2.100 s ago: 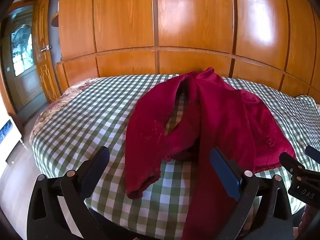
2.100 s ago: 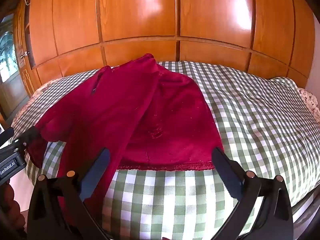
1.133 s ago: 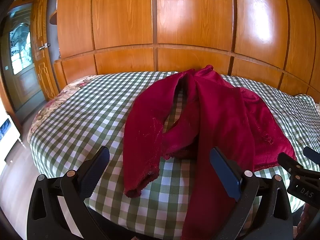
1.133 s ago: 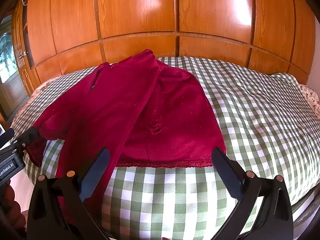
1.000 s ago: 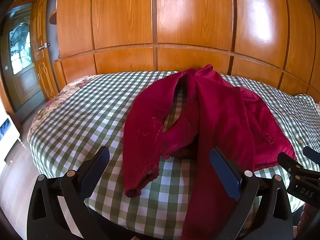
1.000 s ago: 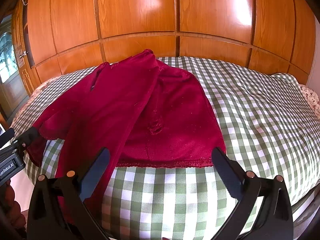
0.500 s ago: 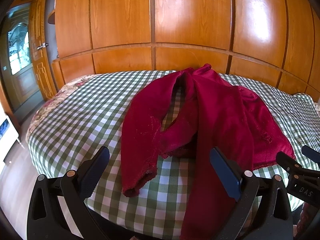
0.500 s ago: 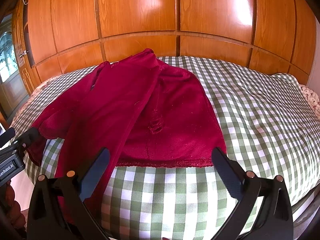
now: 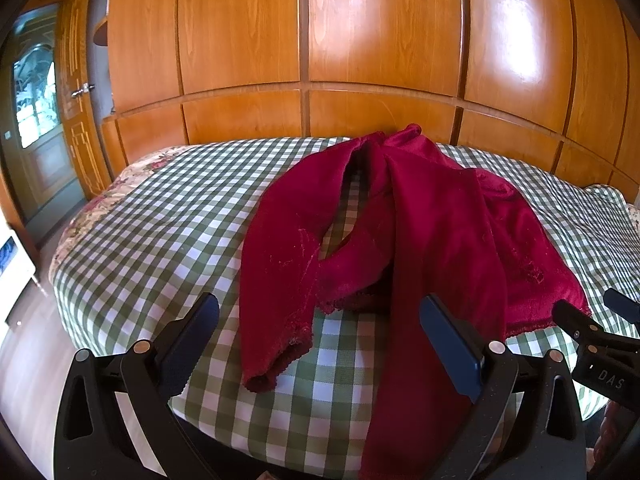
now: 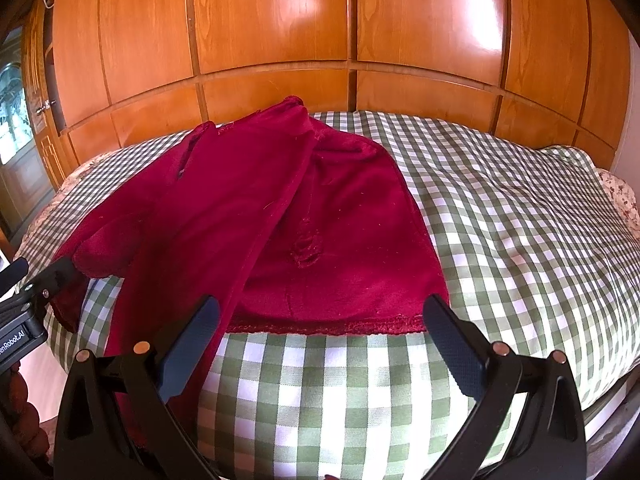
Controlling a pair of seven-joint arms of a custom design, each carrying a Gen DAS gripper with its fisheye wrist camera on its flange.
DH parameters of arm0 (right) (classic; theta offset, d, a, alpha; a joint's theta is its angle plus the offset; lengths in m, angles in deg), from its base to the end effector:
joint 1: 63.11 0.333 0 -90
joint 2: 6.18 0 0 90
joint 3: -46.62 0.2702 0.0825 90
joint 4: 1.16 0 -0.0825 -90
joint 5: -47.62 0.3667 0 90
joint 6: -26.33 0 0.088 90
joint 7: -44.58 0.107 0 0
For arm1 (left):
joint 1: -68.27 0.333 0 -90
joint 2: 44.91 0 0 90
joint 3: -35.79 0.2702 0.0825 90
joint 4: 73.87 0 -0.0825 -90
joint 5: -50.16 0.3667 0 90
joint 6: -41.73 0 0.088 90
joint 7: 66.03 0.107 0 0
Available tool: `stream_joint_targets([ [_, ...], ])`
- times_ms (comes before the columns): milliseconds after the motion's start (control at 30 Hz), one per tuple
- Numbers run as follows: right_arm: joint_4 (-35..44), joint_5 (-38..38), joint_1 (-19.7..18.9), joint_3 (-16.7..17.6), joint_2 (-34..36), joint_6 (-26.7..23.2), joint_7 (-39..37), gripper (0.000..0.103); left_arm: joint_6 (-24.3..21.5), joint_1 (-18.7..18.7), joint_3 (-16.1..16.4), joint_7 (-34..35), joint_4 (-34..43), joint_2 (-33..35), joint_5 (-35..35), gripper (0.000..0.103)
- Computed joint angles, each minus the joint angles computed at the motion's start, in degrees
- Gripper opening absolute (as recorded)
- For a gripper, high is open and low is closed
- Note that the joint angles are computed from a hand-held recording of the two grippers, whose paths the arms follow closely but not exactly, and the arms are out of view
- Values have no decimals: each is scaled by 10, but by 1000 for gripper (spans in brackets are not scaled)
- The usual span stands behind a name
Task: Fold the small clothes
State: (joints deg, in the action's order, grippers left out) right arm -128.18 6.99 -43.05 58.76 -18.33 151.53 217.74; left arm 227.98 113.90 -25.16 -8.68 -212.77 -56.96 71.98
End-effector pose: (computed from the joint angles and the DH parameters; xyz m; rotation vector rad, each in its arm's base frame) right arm 0.4352 0.2493 0.4523 -1.3649 2.3499 -0.8524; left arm 0.4819 -0.1814 0.4137 -1.5316 1.8317 -0.9080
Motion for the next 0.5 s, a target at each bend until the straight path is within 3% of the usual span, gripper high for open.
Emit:
stream_joint_targets([
  [500,-7,3,-3,-1,-4,12,-2,101,-8,-11,14,-15,7,11,25,99],
])
